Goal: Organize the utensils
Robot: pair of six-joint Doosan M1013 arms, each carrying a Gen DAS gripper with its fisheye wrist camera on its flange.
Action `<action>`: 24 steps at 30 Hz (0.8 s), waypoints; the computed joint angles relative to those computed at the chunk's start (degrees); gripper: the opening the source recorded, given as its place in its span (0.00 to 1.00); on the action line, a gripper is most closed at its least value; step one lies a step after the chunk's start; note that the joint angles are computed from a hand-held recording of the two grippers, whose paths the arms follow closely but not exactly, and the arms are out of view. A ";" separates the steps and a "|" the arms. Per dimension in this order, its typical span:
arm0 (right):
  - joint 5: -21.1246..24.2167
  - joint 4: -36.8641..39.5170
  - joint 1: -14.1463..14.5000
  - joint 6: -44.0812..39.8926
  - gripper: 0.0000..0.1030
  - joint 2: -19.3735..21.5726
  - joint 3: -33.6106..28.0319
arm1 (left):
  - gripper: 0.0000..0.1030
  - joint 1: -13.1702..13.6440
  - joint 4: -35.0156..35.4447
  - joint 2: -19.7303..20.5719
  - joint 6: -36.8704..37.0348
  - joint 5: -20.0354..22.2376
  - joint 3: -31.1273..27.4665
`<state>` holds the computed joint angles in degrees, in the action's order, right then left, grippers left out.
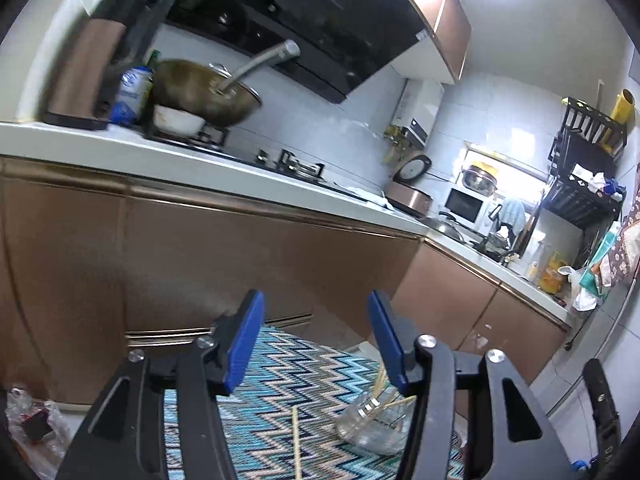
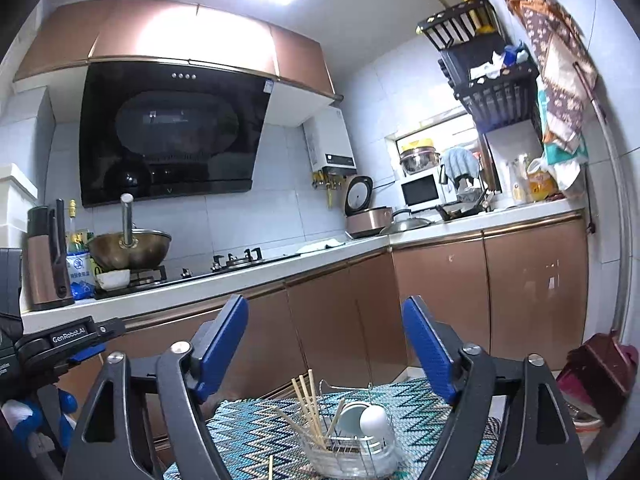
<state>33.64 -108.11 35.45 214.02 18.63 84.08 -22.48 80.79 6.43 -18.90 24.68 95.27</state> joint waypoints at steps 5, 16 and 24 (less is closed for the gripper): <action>1.33 1.47 1.67 -2.17 0.89 -1.88 2.27 | 0.55 -1.36 -0.31 -3.67 1.41 3.68 3.77; 6.49 6.03 5.26 -7.58 1.00 -3.96 4.79 | 0.67 -5.41 4.27 -8.40 -0.21 14.02 8.69; 8.95 4.06 6.84 -7.78 1.00 -4.77 5.86 | 0.70 -6.47 5.95 -10.34 -1.93 17.62 10.34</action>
